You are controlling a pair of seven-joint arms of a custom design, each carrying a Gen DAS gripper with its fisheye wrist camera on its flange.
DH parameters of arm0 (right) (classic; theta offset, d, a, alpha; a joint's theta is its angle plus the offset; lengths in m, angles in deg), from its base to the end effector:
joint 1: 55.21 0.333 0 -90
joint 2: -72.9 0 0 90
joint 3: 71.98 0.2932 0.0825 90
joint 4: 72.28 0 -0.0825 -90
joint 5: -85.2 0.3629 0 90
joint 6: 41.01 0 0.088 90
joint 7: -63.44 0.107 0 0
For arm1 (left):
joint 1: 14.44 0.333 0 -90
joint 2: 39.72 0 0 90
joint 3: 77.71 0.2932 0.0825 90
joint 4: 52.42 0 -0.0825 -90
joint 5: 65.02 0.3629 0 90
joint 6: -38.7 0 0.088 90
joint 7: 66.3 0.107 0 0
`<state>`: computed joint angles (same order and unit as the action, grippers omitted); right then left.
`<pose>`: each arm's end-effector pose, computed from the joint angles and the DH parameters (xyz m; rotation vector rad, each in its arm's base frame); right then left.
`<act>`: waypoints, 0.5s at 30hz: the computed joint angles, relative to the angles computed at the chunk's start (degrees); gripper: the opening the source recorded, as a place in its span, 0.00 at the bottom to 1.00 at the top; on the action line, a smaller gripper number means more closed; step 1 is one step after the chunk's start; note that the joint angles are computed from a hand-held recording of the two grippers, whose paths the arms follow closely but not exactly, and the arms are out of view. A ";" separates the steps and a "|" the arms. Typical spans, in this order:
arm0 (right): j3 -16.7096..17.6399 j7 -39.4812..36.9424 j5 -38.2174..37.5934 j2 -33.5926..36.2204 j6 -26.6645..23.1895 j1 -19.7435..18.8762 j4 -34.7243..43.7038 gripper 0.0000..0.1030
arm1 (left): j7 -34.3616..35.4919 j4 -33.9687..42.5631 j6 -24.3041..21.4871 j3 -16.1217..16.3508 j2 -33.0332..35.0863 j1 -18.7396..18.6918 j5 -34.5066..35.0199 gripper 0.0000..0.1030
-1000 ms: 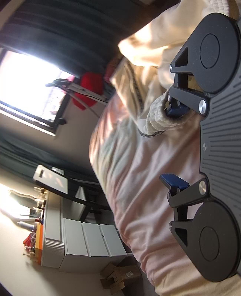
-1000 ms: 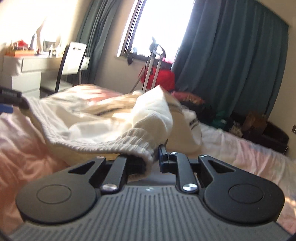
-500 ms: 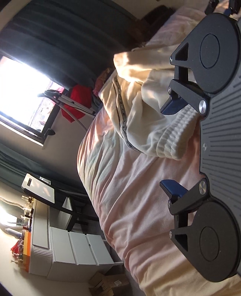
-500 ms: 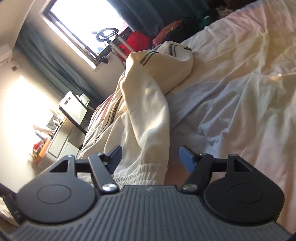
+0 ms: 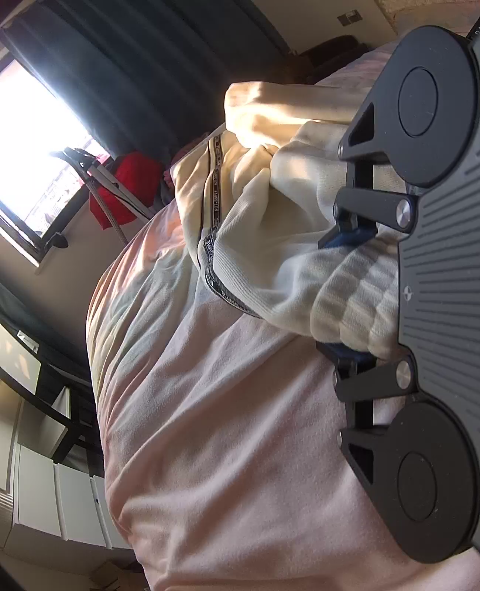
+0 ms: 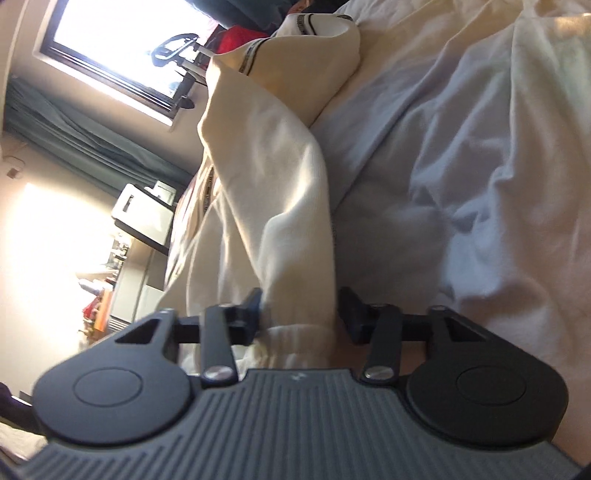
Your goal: Fold clothes
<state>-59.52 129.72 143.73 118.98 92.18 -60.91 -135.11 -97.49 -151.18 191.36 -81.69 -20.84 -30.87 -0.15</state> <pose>0.7634 0.0458 0.3948 -1.3496 1.5816 0.3329 0.6096 -0.2498 0.4376 -2.3262 0.8238 -1.0867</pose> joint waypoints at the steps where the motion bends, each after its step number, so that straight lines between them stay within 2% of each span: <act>1: 1.13 -1.21 2.00 -0.82 0.67 -0.68 -1.72 0.30 | -2.19 0.21 -1.33 0.74 -0.12 -1.07 2.77 0.34; 2: 1.93 -3.87 3.64 -2.36 1.58 -1.14 -4.12 0.27 | -3.65 0.27 -1.82 1.03 -0.44 -1.45 4.67 0.24; 3: 2.56 -6.53 5.42 -3.82 2.32 -1.50 -6.34 0.25 | -4.92 0.30 -2.09 1.16 -0.81 -1.61 6.35 0.21; 5: 3.18 -11.99 8.93 -7.11 4.11 -1.64 -10.99 0.24 | -7.97 -0.04 -2.18 1.31 -2.18 -1.45 9.62 0.17; 7: 4.51 -18.05 15.58 -11.39 6.95 -1.87 -17.18 0.24 | -8.31 -0.59 -4.34 0.98 -4.03 -1.11 12.02 0.15; 10: 5.94 -26.31 23.63 -16.96 7.58 -1.39 -24.49 0.23 | -4.65 -1.25 -6.26 0.29 -7.08 1.50 10.81 0.14; 12: 6.44 -30.07 26.97 -19.26 5.74 -0.46 -27.50 0.23 | -1.04 -1.16 -7.76 0.13 -9.08 3.59 9.68 0.13; 15: 7.07 -31.69 30.11 -19.74 1.54 2.00 -28.59 0.23 | 10.22 2.15 -13.13 -0.03 -10.23 6.42 7.13 0.13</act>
